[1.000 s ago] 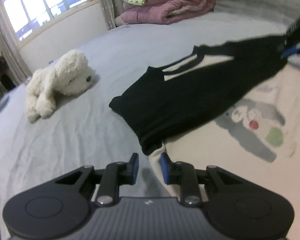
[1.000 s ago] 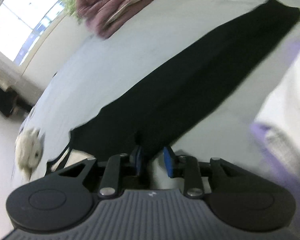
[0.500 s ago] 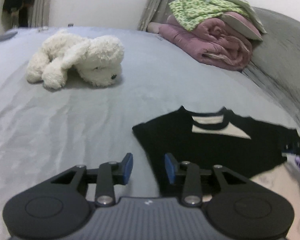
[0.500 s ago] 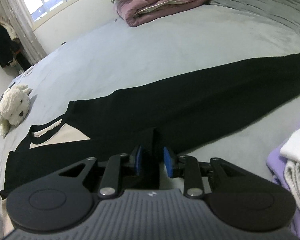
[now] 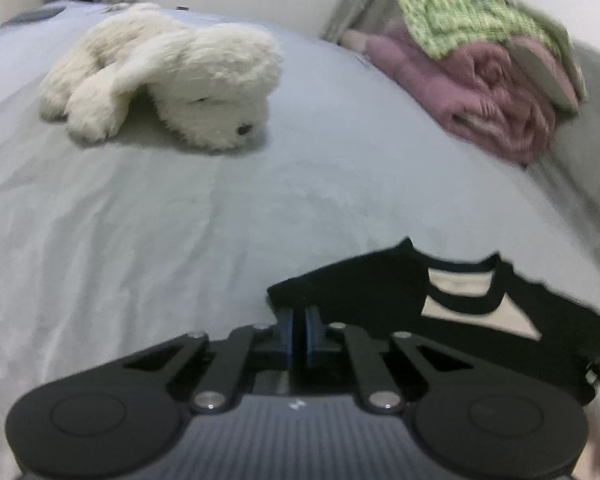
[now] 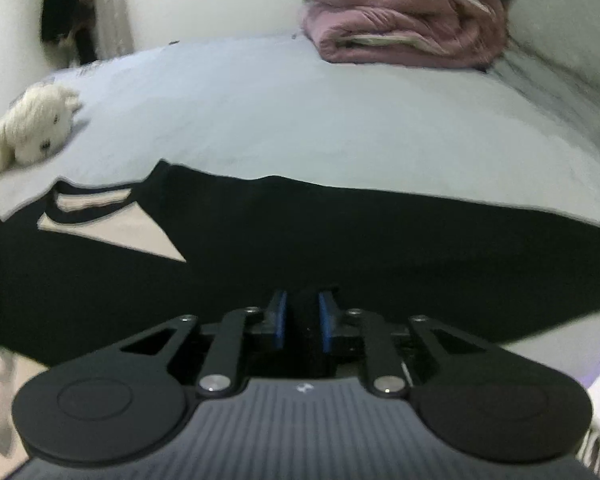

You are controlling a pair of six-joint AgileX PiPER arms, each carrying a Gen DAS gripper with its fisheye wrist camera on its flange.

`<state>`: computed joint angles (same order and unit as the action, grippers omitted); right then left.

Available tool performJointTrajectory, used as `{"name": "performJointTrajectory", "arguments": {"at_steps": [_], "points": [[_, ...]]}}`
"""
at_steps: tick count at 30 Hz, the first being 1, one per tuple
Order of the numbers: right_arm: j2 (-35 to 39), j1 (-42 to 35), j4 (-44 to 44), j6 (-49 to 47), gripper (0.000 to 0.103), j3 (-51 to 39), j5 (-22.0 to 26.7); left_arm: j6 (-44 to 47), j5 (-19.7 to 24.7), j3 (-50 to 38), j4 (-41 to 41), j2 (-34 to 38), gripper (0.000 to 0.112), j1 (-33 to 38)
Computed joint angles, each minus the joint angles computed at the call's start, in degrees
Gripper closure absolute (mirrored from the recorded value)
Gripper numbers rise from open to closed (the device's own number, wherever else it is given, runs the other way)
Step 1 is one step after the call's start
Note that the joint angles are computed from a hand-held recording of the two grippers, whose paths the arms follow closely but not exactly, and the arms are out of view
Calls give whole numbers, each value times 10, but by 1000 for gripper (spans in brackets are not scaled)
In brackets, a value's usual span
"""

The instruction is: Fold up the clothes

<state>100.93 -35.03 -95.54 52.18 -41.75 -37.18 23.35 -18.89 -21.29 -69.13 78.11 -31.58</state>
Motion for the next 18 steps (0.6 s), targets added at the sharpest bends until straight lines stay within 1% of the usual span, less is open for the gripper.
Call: {"name": "performJointTrajectory", "arguments": {"at_steps": [1,5,8,11,12,14,15,16,17,18], "points": [[-2,-2,4,-7,97,2,-7,-37,-10,10,34,-6,108,-1],[-9,-16,32,-31,97,5,-51,-191,-52,53,165,-35,108,-2],[-2,-26,56,-48,97,4,-81,-301,-87,80,255,-35,108,5],[8,-35,78,-62,97,1,-110,-442,-132,110,365,-16,108,29],[10,-41,84,-66,97,1,-127,-484,-150,120,397,-5,108,38],[8,-45,77,-57,97,-1,-144,-556,-202,142,445,18,108,47],[7,-46,69,-56,97,-2,-145,-573,-222,149,453,27,108,46],[7,-39,61,-52,97,-4,-128,-573,-230,150,449,33,108,39],[8,-28,51,-42,96,-9,-101,-573,-239,151,444,38,108,33],[9,-16,39,-31,96,-13,-74,-560,-234,147,429,40,108,24]]}}
